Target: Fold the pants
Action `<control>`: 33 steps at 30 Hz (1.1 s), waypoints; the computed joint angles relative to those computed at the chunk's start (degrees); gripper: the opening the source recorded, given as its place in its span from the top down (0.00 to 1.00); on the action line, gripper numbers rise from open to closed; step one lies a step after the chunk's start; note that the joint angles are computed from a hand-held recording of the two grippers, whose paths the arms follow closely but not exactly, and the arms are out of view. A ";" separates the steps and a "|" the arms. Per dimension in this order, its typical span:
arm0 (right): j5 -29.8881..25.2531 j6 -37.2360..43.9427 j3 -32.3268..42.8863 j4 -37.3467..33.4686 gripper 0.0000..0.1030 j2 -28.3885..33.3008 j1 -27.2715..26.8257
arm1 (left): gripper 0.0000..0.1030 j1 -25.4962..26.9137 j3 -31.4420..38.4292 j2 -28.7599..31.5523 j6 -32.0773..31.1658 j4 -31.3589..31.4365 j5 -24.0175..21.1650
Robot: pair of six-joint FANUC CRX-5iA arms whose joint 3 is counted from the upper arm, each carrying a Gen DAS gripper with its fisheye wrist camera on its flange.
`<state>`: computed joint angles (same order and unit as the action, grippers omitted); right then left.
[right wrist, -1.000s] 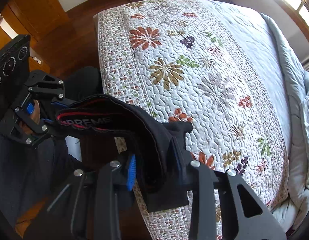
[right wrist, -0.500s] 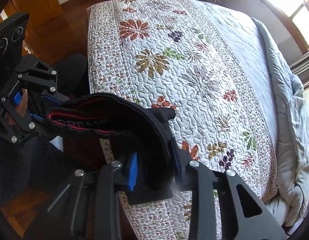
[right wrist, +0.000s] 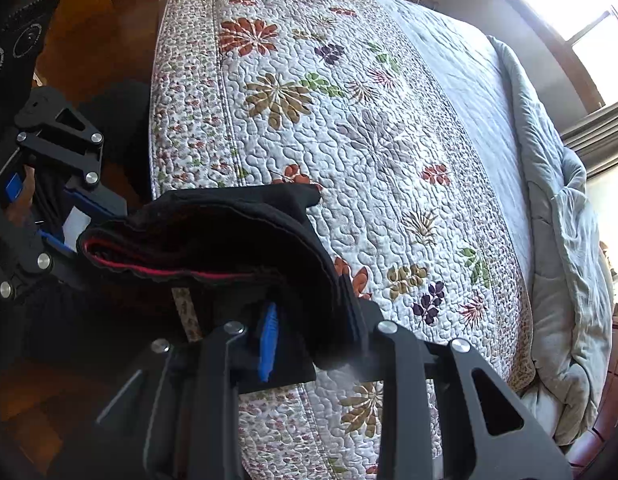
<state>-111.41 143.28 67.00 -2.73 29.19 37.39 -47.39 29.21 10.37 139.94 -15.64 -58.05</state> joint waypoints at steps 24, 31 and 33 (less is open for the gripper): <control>17.95 6.85 -25.42 2.81 0.77 -9.76 -6.02 | 0.77 1.49 7.18 11.48 -6.77 8.74 1.80; 19.94 7.90 -28.51 2.23 0.77 -9.93 -7.94 | 0.77 1.78 8.50 14.28 -7.67 11.24 2.13; 20.72 8.19 -29.51 2.11 0.77 -10.01 -8.43 | 0.77 1.94 8.83 15.09 -8.07 11.97 2.17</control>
<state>-90.69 151.47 37.48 -0.62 19.18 28.97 -45.45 38.03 25.45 131.87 -3.67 -55.87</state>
